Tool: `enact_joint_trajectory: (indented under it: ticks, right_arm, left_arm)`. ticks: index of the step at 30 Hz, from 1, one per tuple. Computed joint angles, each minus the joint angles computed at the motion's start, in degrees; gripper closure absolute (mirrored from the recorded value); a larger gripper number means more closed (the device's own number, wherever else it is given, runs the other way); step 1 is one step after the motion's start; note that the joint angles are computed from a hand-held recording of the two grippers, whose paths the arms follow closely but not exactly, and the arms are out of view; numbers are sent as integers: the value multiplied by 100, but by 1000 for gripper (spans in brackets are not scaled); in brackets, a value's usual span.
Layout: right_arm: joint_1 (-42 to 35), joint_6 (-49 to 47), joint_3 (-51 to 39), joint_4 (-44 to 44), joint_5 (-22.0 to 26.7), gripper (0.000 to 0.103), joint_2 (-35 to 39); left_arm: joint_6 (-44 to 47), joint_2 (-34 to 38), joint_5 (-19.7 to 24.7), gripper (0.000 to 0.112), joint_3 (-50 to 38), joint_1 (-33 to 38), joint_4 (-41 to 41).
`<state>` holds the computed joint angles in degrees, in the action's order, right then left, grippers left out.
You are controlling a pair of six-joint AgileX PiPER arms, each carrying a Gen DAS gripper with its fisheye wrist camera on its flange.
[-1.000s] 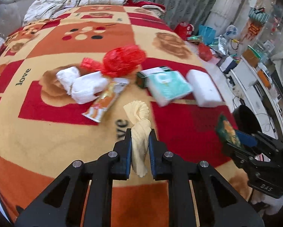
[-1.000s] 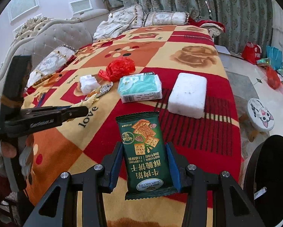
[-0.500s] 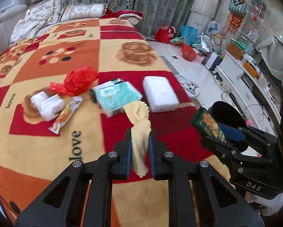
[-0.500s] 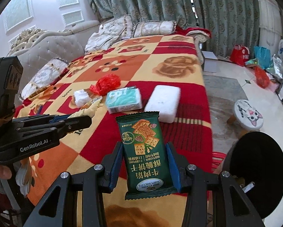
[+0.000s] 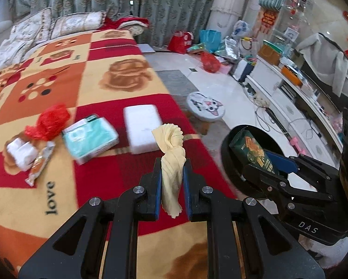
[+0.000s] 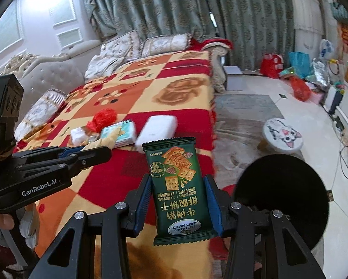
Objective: Collect trash
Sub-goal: 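Carry the cloth and cracker packet over the black bin and open both tools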
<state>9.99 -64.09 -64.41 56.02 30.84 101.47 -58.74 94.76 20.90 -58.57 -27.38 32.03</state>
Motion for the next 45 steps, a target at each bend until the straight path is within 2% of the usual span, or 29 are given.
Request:
enact_joint_trajectory:
  ticks: [18, 28, 36, 45]
  right_arm:
    - [-1176, -133, -244, -17, 159, 60, 315]
    - [-1474, -7, -516, -106, 199, 60, 675]
    - [-1640, 150, -694, -223, 209, 60, 962]
    - [-1781, 283, -879, -278, 227, 60, 1171]
  left_arm:
    - [1541, 1469, 384, 99, -1954, -492, -1576]
    - [2473, 2087, 576, 99, -2720, -504, -2591]
    - [2718, 2517, 785, 99, -3273, -568, -2880]
    - [3201, 2757, 727, 97, -3491, -461, -3541]
